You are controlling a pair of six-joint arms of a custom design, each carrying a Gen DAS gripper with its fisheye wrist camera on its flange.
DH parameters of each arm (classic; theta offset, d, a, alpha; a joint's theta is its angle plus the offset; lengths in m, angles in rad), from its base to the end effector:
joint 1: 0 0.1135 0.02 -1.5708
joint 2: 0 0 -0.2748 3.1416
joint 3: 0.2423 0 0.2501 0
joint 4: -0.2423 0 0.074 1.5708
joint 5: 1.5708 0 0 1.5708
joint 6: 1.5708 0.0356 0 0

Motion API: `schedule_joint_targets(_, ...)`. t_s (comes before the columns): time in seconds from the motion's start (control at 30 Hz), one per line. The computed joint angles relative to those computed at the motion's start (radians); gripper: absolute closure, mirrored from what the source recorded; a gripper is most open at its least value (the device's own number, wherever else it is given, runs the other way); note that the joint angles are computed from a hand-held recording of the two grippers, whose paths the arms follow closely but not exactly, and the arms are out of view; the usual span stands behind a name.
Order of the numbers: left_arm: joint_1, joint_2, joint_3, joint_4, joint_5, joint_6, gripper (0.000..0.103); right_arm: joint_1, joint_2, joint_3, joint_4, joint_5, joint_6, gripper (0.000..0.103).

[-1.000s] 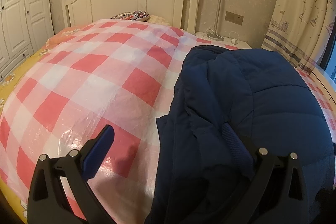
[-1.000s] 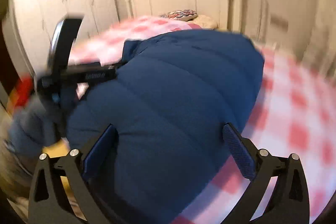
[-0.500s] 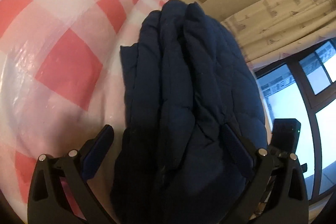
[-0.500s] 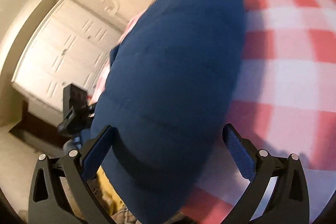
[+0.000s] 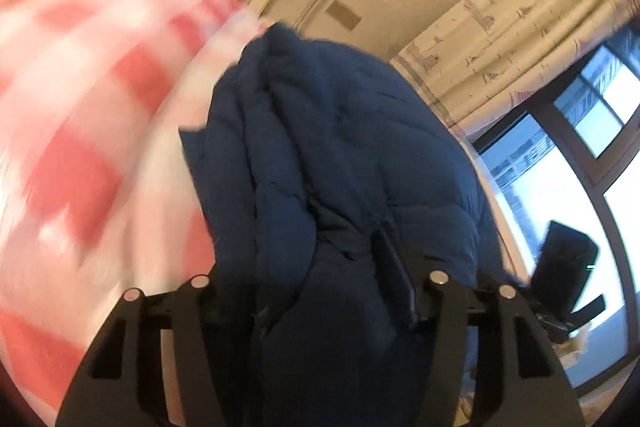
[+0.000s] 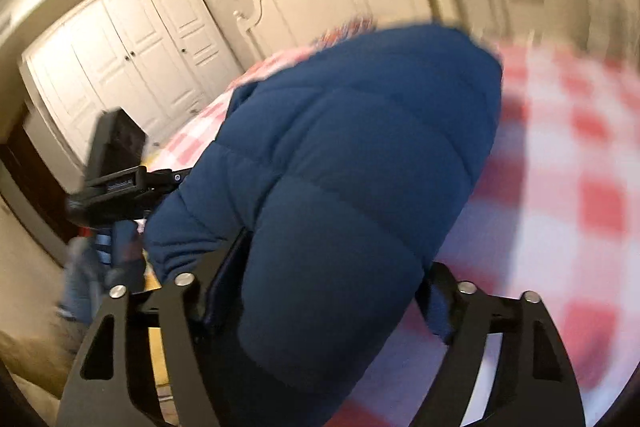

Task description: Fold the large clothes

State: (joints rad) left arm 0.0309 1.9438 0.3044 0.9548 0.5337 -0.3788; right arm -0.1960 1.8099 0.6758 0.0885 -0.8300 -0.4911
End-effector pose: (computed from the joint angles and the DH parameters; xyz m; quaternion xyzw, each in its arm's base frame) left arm 0.2449 -0.0106 0.0569 -0.0666 0.8762 -0.3062 0.3661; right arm 0.2908 -0.0310 0.1010 -0.2334 0.8588 0.2866 0.3548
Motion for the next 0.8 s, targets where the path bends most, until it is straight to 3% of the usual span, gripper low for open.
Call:
schedule_joint_targets(0.13, -0.123, 0.001, 0.166, -0.065, -0.066, -0.088, 0.047, -0.081, -0.002, 0.122, 0.009, 0.013, 0.007, 0.031)
schedule_joint_targets(0.2, -0.189, 0.049, 0.316, -0.137, -0.108, -0.122, 0.047, -0.118, 0.04, 0.205, 0.007, 0.03, -0.002, 0.031)
schedule_joint_targets(0.37, -0.3, 0.286, 0.746, -0.39, -0.216, -0.184, 0.047, -0.154, 0.288, 0.569, -0.131, 0.132, 0.026, 0.031)
schedule_joint_targets(0.43, -0.331, 0.38, 0.87, -0.486, -0.28, -0.201, 0.041, -0.153, 0.43, 0.717, -0.231, 0.228, 0.056, 0.03)
schedule_joint_targets(0.47, -0.34, 0.401, 0.867, -0.451, -0.308, -0.218, 0.032, -0.155, 0.453, 0.735, -0.245, 0.244, 0.062, 0.027)
schedule_joint_targets(0.53, -0.349, 0.402, 0.822, -0.385, -0.337, -0.241, 0.028, -0.186, 0.441, 0.675, -0.175, 0.185, 0.094, 0.022)
schedule_joint_targets(0.57, -0.349, 0.39, 0.8, -0.38, -0.345, -0.245, 0.024, -0.189, 0.428, 0.654, -0.176, 0.184, 0.099, 0.014)
schedule_joint_targets(0.63, -0.355, 0.328, 0.737, -0.392, -0.391, -0.236, 0.021, -0.198, 0.357, 0.567, -0.142, 0.225, 0.121, 0.012)
schedule_joint_targets(0.77, -0.47, 0.046, 0.52, -0.39, -0.769, -0.09, 0.002, -0.238, 0.14, 0.344, -0.041, 0.191, 0.168, 0.012)
schedule_joint_targets(0.8, -0.512, -0.039, 0.468, -0.389, -0.866, -0.048, 0.002, -0.258, 0.077, 0.29, -0.013, 0.177, 0.176, 0.012)
